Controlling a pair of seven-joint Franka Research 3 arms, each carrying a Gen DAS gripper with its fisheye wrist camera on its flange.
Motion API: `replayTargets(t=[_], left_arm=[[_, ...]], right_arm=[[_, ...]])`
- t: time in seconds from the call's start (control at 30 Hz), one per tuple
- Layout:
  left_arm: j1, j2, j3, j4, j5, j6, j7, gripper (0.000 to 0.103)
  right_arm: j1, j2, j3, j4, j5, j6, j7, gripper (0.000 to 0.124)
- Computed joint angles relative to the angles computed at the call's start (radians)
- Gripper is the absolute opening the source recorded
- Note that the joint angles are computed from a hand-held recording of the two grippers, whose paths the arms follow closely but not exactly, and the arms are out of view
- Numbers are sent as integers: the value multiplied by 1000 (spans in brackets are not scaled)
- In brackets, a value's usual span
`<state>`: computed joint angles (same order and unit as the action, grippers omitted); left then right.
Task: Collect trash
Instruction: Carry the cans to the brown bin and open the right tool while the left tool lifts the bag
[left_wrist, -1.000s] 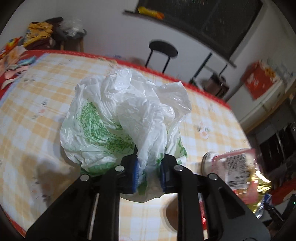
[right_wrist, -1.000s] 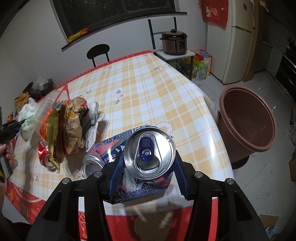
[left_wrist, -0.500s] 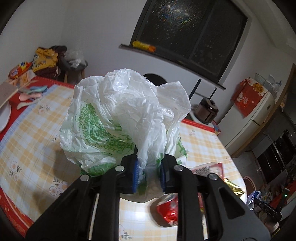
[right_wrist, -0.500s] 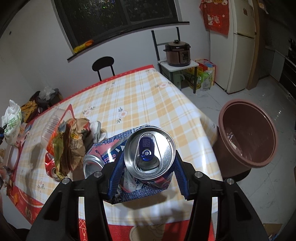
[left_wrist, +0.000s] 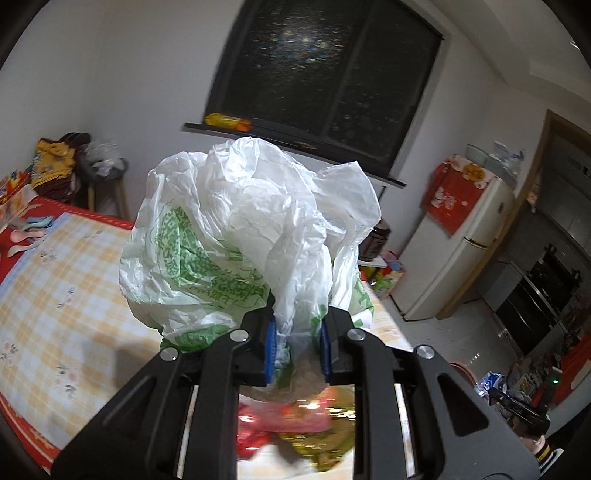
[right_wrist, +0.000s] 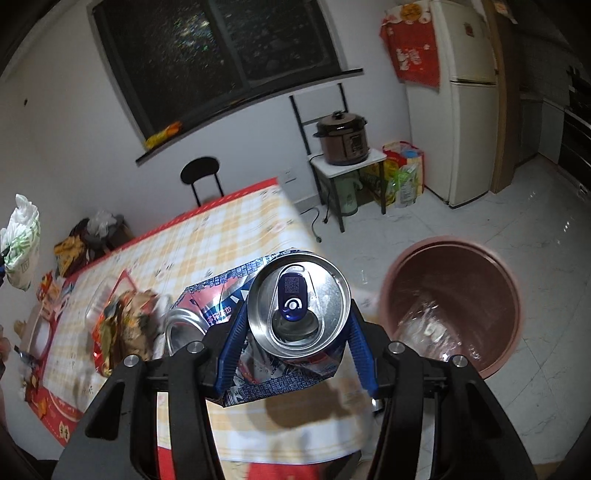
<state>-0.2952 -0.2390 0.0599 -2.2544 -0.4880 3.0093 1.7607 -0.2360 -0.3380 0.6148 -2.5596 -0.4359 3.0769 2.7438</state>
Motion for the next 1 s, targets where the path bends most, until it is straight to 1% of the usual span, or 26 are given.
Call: replayTargets(t=[0.03,0.17,0.2,0.27,0.37,0.43,0.57,0.67,0.7,0.77,0.83,0.93,1.0], left_arm=[[12,4,-33,7,29,2,-34,21],[19,21,-110,29,118,7,-143,21],[18,23,-119,31,137,9,-164,21],[33,37,-165,46,211,7,-244,21],[43,60,-210,67,306,1,-348,21],[42,75,-225,78,354,-2,-402,21],[42,105,-252,100,442,-14,-498,21],[40,116,-264,109,496,-29,-549,21],[39,120,-265,113,508,-37,-559,21],[38,121,-271,112,534,-47,-589,21],[35,125,-274,117,551,-59,-607,21],[24,126,-273,116,556,-68,-607,21],[16,133,-275,124,554,-71,-600,21]], right_arm=[[10,-11,-27,-20,6,13,-11,52],[28,-62,-120,-106,68,44,-81,52],[25,-70,-132,-120,81,49,-98,52],[12,-85,-165,-154,102,63,-136,52],[-9,-78,-203,-178,131,54,-197,52],[-31,-60,-213,-183,150,50,-230,52],[-102,22,-195,-159,173,53,-287,52],[-123,69,-194,-138,174,40,-319,52],[-120,97,-202,-124,171,34,-326,52],[-93,133,-236,-109,166,28,-333,52],[-38,161,-290,-96,173,30,-350,52],[13,189,-346,-85,164,45,-358,63],[38,186,-375,-87,169,58,-367,63]])
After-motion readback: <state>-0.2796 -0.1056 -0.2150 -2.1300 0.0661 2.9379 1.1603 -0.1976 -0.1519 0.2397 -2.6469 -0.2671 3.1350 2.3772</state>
